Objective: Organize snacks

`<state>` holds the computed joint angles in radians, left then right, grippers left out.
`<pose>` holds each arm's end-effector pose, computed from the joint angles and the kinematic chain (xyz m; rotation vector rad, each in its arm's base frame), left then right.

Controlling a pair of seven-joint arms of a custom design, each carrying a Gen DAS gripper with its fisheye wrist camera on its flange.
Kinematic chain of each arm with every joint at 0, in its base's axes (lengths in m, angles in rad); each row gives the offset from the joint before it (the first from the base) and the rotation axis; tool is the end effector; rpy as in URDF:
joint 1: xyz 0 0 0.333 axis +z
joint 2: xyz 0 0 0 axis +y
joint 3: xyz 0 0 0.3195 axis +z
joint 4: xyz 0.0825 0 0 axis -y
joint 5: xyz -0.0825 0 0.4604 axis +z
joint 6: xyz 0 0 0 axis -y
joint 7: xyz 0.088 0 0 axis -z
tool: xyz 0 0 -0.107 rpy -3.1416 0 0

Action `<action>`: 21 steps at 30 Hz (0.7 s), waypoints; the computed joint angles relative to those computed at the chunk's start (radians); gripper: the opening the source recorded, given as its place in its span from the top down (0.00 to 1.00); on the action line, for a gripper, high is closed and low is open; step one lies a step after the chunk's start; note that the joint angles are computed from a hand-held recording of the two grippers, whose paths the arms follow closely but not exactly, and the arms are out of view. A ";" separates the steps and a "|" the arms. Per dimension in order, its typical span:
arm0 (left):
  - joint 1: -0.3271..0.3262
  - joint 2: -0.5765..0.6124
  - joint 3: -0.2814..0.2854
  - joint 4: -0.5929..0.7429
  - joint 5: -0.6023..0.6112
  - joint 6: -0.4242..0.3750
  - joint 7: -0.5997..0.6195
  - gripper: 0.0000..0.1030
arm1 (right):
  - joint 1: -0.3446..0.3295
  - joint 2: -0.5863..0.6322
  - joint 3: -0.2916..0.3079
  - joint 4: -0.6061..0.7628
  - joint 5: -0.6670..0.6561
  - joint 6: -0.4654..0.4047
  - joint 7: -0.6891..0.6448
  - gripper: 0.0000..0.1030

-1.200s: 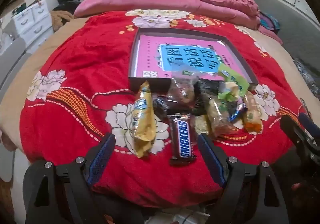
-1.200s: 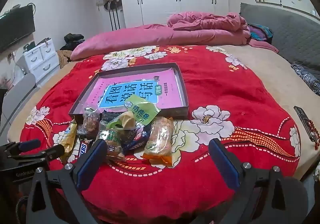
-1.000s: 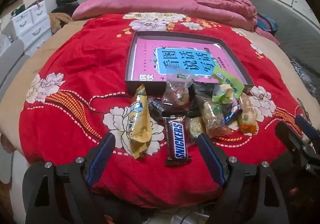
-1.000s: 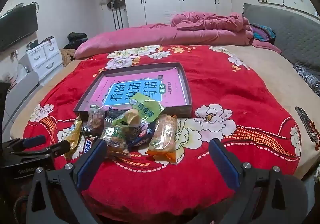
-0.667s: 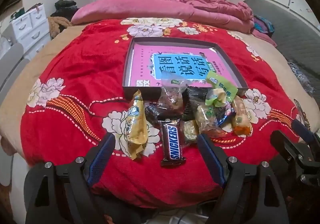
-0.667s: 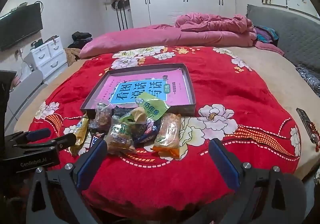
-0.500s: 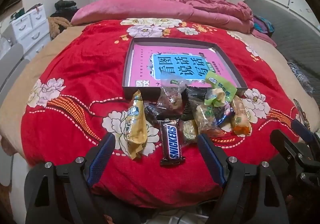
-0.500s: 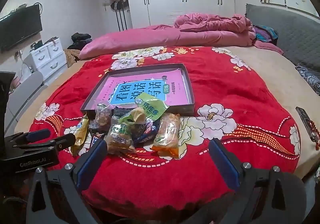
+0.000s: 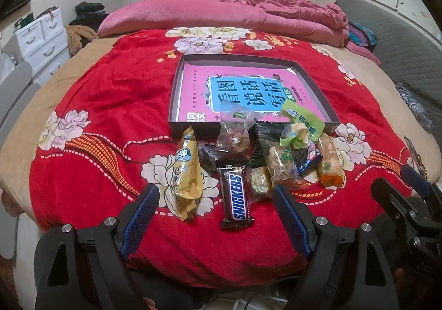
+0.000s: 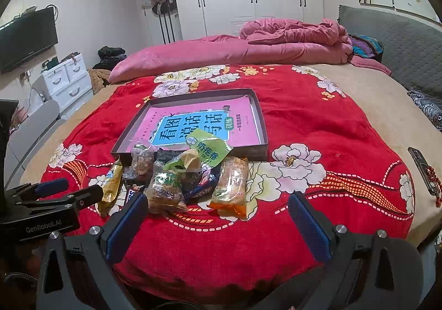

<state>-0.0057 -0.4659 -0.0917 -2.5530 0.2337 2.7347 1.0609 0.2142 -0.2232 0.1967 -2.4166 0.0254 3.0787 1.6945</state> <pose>0.5025 -0.0586 0.4655 -2.0293 1.6186 -0.6363 0.5231 0.2287 0.4593 -1.8582 1.4017 -0.5760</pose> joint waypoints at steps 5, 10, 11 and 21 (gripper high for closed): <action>-0.003 0.002 0.001 0.001 -0.005 -0.001 0.005 0.17 | 0.002 0.000 -0.003 0.000 0.002 0.000 -0.002 0.01; -0.004 0.007 0.002 0.004 -0.009 -0.003 0.008 0.17 | -0.001 -0.002 0.000 0.000 0.000 -0.005 0.004 0.01; -0.002 0.007 0.000 0.004 -0.006 -0.004 0.007 0.17 | -0.003 -0.002 0.001 0.000 -0.003 -0.007 0.007 0.01; 0.000 0.011 -0.005 0.004 -0.002 0.005 0.003 0.17 | -0.001 -0.001 -0.001 0.001 -0.006 -0.006 0.010 0.01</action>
<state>-0.0054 -0.4547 -0.0969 -2.5494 0.2320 2.7401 1.0637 0.2132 -0.2241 0.1959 -2.4158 0.0194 3.0730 1.7047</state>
